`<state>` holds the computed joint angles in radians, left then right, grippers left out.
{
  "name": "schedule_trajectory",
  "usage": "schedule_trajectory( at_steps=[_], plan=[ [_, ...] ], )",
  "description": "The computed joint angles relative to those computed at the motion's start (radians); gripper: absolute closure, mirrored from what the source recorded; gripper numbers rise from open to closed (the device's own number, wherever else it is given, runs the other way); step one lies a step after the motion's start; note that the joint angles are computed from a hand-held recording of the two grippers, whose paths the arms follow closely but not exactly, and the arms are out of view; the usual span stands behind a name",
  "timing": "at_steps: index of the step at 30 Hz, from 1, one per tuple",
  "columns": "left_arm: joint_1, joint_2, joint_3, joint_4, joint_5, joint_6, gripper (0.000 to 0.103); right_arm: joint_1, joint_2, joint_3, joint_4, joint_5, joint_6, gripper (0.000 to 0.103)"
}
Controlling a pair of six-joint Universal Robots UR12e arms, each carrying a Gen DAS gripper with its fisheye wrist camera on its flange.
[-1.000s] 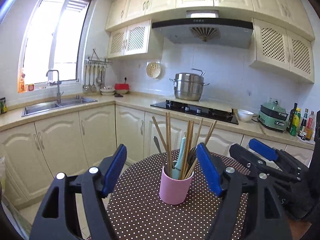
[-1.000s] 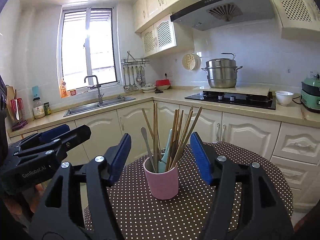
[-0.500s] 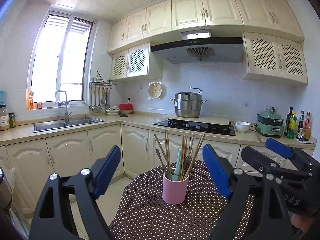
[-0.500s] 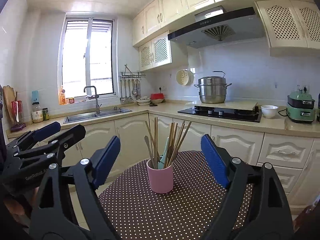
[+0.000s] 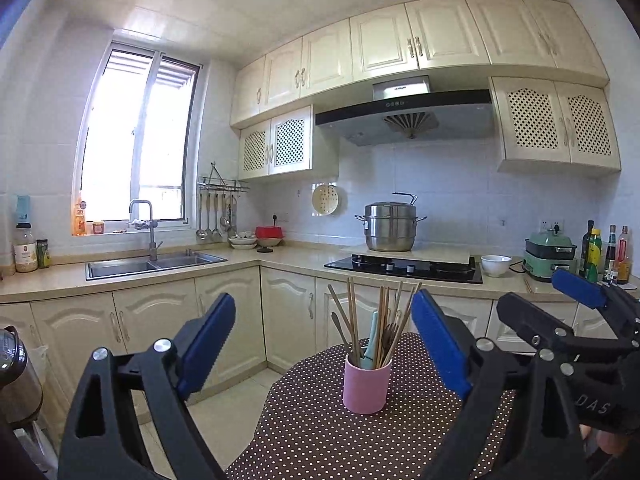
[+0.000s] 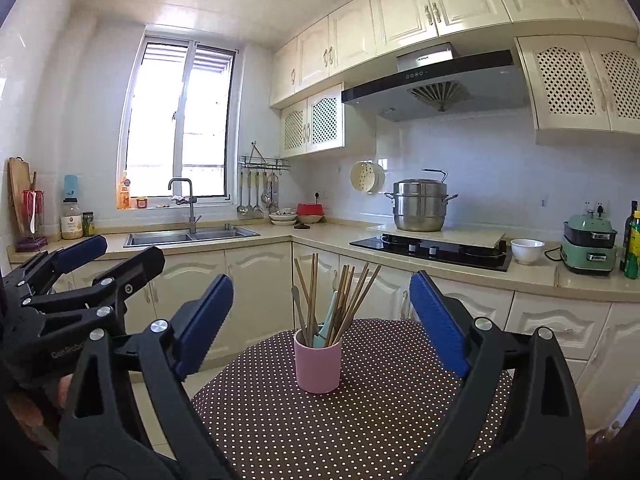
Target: Organize utensils
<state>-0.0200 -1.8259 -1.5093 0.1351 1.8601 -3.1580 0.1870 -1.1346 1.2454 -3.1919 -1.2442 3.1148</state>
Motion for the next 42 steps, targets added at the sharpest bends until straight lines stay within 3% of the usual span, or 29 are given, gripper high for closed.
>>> schedule_trajectory(
  at_steps=[42],
  plan=[
    [-0.003,0.008,-0.021,0.035,0.008,0.009,0.015,0.008,-0.021,0.032,0.009,0.005,-0.013,0.012]
  ],
)
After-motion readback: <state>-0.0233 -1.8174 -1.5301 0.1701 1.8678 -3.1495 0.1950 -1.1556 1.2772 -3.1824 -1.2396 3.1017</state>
